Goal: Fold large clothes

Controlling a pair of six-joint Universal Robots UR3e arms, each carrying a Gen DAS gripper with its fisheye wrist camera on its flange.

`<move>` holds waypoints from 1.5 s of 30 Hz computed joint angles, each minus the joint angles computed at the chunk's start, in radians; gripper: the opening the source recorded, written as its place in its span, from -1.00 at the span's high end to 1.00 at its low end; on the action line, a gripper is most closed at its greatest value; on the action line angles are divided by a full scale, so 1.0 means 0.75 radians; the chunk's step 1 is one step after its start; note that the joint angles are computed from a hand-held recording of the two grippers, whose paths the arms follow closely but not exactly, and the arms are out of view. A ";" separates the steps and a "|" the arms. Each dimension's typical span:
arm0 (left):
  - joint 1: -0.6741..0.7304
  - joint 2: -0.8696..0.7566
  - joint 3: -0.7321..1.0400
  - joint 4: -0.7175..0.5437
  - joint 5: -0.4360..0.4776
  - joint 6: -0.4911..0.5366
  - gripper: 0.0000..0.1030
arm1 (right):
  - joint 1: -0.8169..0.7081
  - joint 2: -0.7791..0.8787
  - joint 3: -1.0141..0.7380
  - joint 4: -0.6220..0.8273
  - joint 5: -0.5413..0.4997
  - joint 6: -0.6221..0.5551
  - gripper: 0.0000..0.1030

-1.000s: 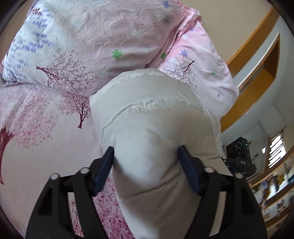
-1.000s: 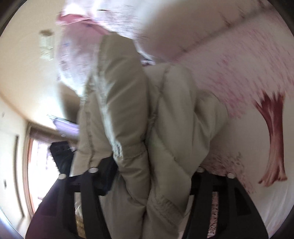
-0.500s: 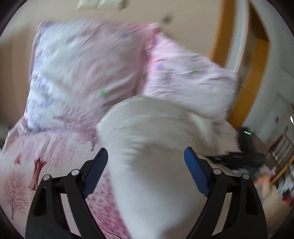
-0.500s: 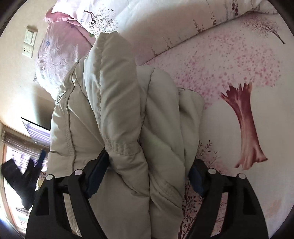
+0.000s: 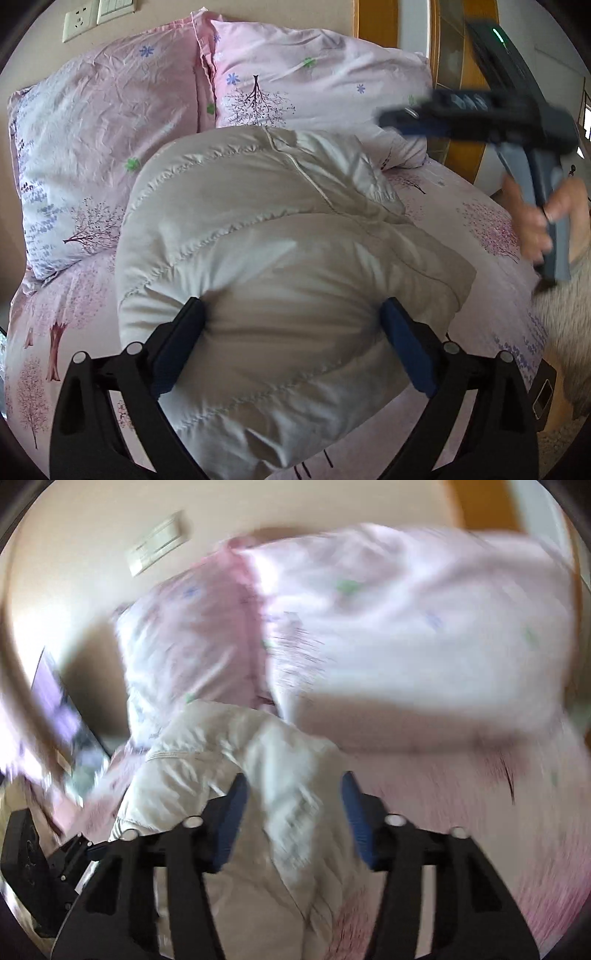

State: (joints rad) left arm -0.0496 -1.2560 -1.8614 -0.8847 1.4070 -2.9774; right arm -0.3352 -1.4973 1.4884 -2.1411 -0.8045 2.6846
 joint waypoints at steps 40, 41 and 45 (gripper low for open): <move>-0.022 0.058 -0.060 0.069 0.174 -0.167 -0.97 | -0.139 -0.395 0.535 0.134 0.014 -0.256 0.01; -0.023 0.058 -0.062 0.070 0.175 -0.167 -0.96 | -0.155 -0.464 0.607 0.133 0.021 -0.279 0.02; -0.028 0.064 -0.068 0.070 0.184 -0.168 -0.97 | -0.223 -0.655 0.820 0.075 0.036 -0.314 0.02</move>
State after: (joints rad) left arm -0.0706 -1.2082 -1.9127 -0.8322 1.5451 -3.1034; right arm -0.5027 -1.9886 2.1032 -2.0847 -0.7774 2.4493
